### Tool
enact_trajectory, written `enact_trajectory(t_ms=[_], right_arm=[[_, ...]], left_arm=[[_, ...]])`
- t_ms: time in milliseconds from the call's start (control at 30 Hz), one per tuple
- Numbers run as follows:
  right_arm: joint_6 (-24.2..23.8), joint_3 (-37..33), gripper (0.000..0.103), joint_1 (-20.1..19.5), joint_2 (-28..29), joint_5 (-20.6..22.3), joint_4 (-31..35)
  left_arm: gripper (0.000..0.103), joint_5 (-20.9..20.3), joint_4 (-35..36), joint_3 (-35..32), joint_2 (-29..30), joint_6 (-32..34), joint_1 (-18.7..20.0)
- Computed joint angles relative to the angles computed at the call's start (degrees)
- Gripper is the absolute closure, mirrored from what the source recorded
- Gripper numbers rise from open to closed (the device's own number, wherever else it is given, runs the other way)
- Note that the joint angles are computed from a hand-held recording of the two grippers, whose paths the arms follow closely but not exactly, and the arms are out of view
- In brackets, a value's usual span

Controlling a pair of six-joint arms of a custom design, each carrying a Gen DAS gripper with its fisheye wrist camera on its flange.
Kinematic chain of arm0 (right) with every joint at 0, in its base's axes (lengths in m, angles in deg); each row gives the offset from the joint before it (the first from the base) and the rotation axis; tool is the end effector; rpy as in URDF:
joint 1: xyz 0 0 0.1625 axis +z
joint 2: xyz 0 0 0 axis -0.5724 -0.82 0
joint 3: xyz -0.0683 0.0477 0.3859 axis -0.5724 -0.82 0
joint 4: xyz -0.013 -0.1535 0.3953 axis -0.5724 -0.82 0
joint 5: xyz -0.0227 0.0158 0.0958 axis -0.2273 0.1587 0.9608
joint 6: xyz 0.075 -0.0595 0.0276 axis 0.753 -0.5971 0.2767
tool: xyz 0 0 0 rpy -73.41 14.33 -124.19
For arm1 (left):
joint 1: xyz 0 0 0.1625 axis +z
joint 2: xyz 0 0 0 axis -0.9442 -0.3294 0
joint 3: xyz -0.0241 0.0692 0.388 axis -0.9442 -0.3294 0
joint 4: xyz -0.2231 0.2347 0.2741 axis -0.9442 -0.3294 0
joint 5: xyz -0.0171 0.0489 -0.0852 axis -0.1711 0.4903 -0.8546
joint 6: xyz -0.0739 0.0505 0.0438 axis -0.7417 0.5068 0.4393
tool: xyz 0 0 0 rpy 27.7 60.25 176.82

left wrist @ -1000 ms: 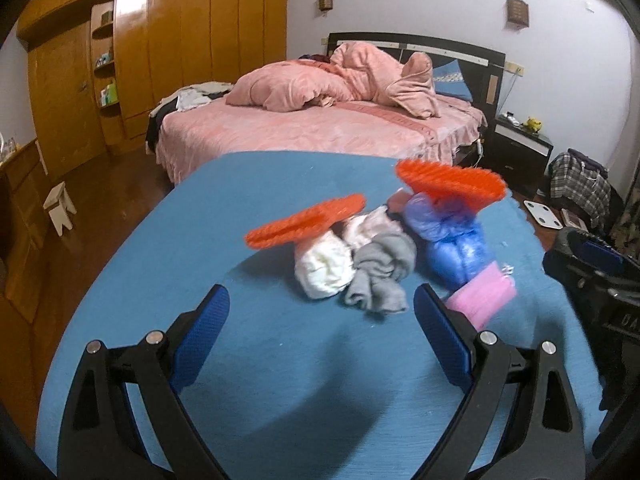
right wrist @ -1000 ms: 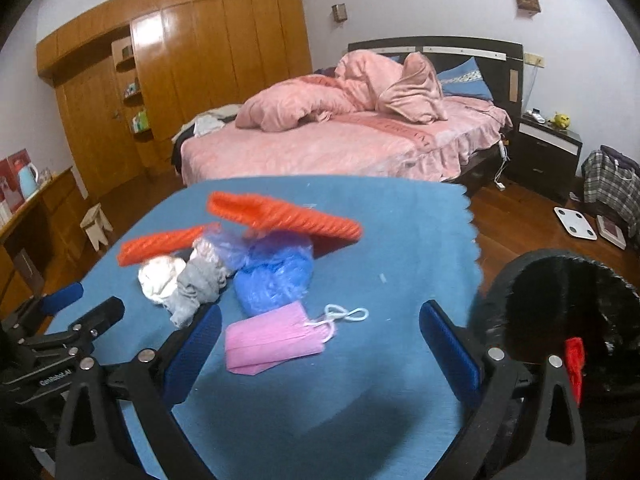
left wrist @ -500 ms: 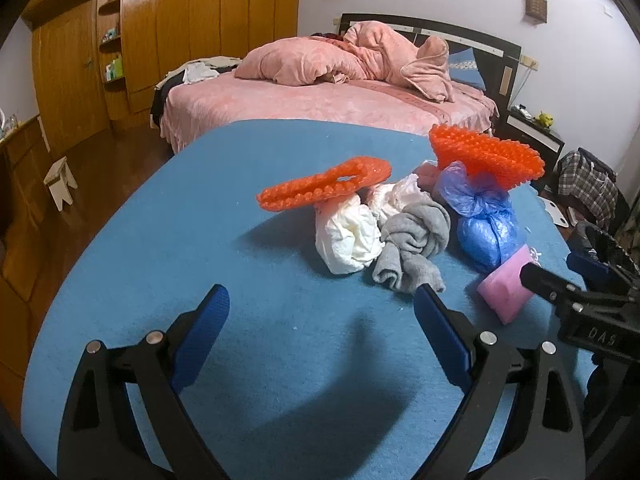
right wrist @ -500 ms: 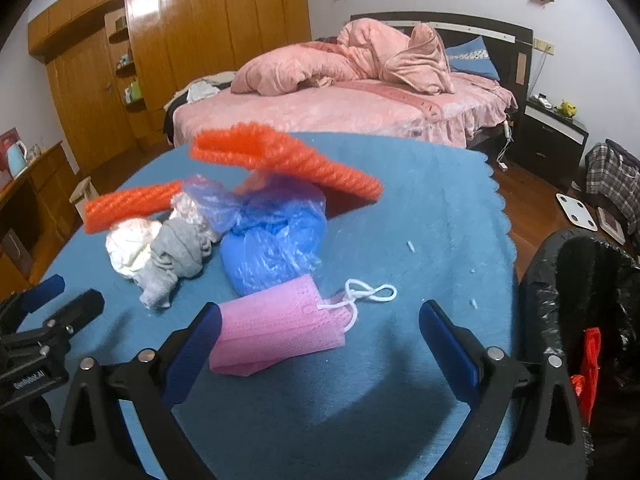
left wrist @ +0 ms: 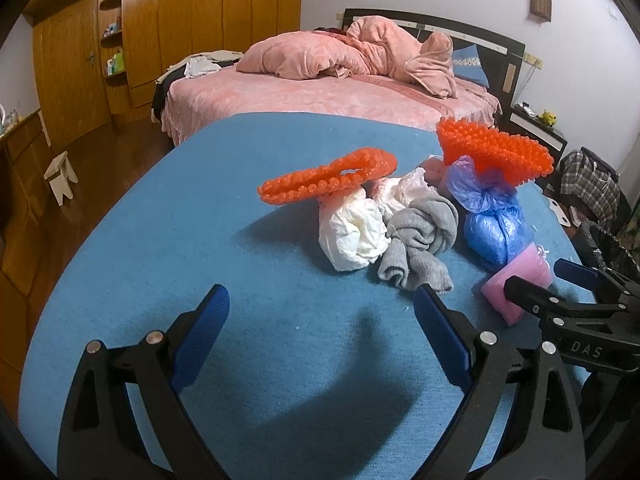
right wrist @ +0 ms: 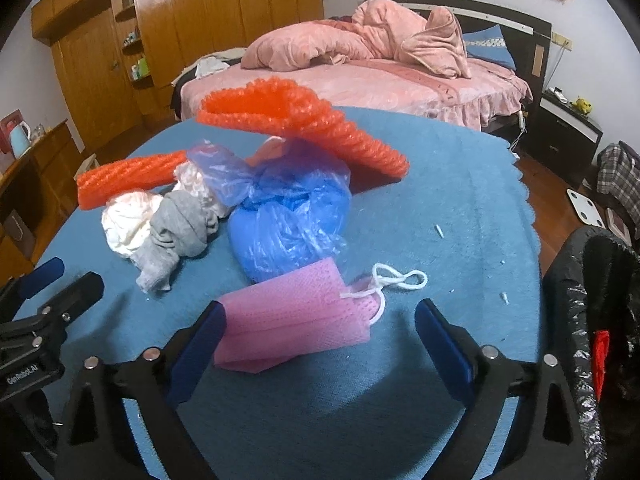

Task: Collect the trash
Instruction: 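Move both tools back over the remaining trash on the table, then grasp the pink face mask with the right tool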

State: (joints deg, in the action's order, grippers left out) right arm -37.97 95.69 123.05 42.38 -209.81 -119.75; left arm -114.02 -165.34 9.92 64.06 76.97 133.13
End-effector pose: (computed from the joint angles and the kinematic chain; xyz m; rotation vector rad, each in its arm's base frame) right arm 0.0537 -0.7706 0.1841 0.0835 -2.2258 0.9834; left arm -0.2292 -0.8445 0.0424 0.7986 2.3669 -0.7784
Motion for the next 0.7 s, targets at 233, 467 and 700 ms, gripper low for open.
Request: enact_trajectory(t_ms=[233,467,700], right_arm=[[0.3,0.6,0.034,-0.2,-0.6,1.8,2.4],[2.7,2.0,0.067,-0.7,-2.0,2.9,2.6],[3.8,3.6,0.085,-1.2,-3.8,4.4,2.6]], left_arm=[[0.012,0.5,1.0,-0.8,0.5,-0.1,0.0],[0.012,1.1,2.1,-1.9,1.1,0.1,0.1],[0.012,1.4,2.1,-2.1,1.3,0.4,0.0]])
